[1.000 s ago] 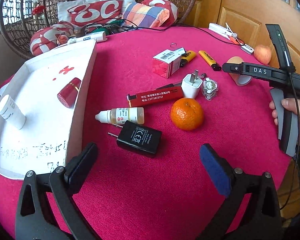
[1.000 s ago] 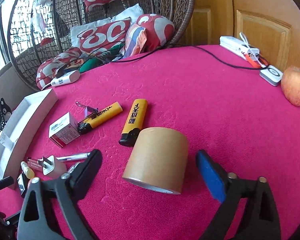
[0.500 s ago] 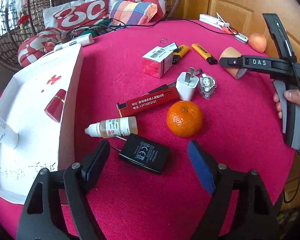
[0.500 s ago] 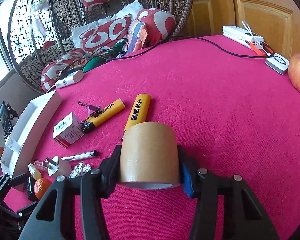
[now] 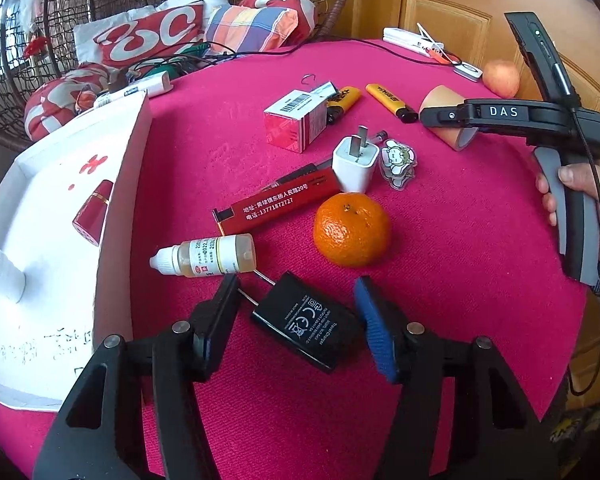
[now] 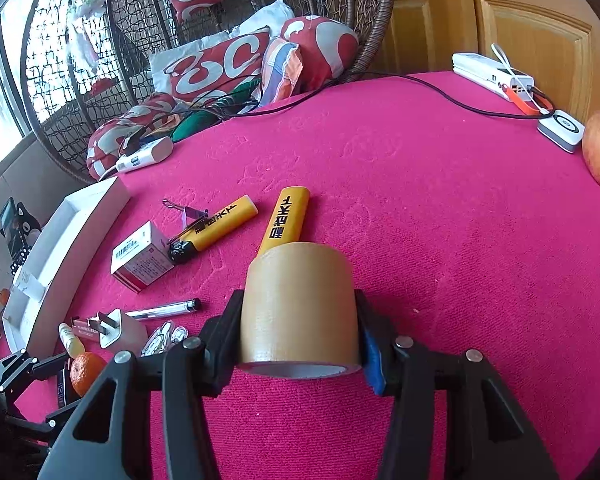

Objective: Organize rigid objects
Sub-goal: 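Grasp the black charger with the left tool while the right tool holds the tape roll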

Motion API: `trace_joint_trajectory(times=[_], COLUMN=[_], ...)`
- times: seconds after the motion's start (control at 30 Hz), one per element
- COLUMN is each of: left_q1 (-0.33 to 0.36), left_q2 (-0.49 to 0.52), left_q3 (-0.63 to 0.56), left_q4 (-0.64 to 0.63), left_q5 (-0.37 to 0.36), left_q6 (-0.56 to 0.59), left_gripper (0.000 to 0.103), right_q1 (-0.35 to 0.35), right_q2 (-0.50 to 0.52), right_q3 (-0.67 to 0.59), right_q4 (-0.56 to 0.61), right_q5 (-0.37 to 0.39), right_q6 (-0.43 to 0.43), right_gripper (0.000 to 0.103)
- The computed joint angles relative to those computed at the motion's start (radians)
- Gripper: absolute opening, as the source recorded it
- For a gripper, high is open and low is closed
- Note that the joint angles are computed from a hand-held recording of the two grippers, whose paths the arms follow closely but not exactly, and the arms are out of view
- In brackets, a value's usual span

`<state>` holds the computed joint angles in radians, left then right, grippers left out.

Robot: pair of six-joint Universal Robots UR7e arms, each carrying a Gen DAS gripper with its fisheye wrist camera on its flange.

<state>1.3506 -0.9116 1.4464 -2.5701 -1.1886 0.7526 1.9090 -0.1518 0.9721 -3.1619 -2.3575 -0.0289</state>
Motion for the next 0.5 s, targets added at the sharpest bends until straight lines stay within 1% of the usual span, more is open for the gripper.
trace_joint_trajectory(times=[0.13, 0.2, 0.33, 0.43, 0.5], left_q1=[-0.006, -0.010, -0.014, -0.017, -0.019], left_q2=[-0.023, -0.038, -0.071, -0.091, -0.098], left_q3=[0.028, 0.043, 0.058, 0.063, 0.065], left_q4=[-0.026, -0.048, -0.072, -0.090, -0.108], left_q5=[-0.019, -0.034, -0.089, -0.119, -0.119], left_q6=[0.012, 0.022, 0.017, 0.007, 0.002], left_gripper=[0.059, 0.059, 0.059, 0.059, 0.059], right_q1=[0.004, 0.009, 0.016, 0.032, 0.044], right_q2=[0.004, 0.003, -0.027, -0.035, -0.042], right_q3=[0.001, 0.014, 0.081, 0.100, 0.110], right_q4=[-0.025, -0.065, -0.131, -0.195, -0.236], right_q5=[-0.002, -0.006, 0.030, 0.027, 0.030], right_q6=[-0.013, -0.028, -0.006, -0.034, -0.058], right_gripper=[0.051, 0.051, 0.051, 0.051, 0.051])
